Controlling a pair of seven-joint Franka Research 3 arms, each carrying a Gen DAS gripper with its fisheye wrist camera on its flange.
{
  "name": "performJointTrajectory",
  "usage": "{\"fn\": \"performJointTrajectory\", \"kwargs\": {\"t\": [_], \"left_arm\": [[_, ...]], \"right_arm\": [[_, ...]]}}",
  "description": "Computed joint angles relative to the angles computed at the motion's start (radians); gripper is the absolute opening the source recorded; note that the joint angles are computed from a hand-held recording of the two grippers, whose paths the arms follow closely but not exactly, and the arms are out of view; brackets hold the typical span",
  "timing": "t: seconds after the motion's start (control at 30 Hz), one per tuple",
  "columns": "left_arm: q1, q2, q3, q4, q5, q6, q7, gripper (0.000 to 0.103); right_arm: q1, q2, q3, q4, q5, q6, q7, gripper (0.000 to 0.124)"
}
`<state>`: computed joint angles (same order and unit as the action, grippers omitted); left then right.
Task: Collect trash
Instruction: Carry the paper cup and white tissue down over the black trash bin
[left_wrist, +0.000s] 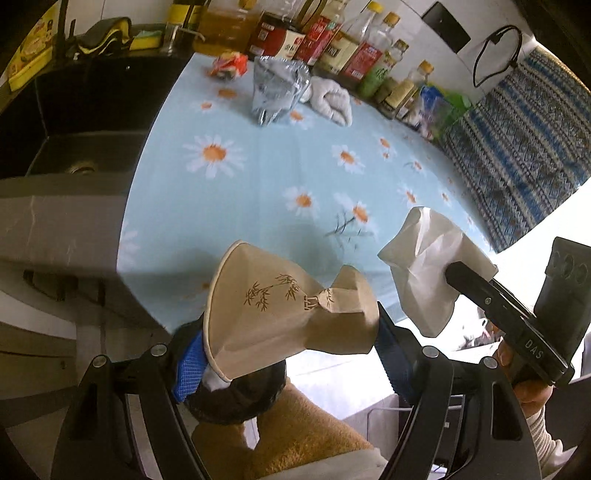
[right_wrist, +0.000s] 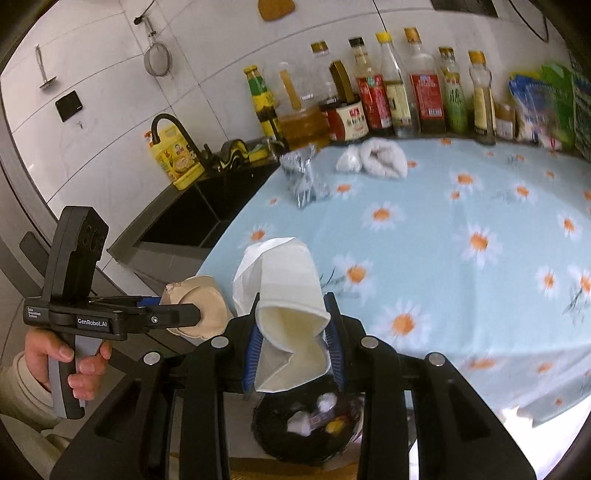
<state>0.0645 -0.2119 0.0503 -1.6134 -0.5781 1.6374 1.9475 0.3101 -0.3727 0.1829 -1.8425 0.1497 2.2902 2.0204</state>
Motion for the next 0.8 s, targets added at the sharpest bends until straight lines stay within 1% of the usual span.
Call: {"fn": "performJointTrajectory", "kwargs": {"t": [0.17,0.27,0.53,0.7,0.8], "left_arm": [[0.005,-0.018,0.008,-0.034,0.015,-0.022,0.012,0.077],[0.007,-0.034,0.006,-0.065,0.037,-0.015,0.010,0.077],[0.007,-0.047,0.004,-0.125,0.096,-0.016,-0.032,0.077],[0.009,-0.043,-0.002,-0.161,0.139,-0.025,-0.046,0.077],[0.011,-0.043,-0.012,-0.194,0.174,-0.010,-0.063,0.077]], "right_arm": [[0.015,-0.004,0.014,-0.030,0.020,-0.007,0.043,0.032],[0.027,-0.004,0.017,-0.043,0.026,-0.013,0.047,0.032],[0.063,-0.009,-0.002,-0.103,0.106,-0.061,0.029,0.032],[0.071,-0.017,-0.013,-0.167,0.164,-0.071,0.039,0.032],[0.075,-0.018,-0.011,-0.204,0.185,-0.064,0.049,0.032]]}}
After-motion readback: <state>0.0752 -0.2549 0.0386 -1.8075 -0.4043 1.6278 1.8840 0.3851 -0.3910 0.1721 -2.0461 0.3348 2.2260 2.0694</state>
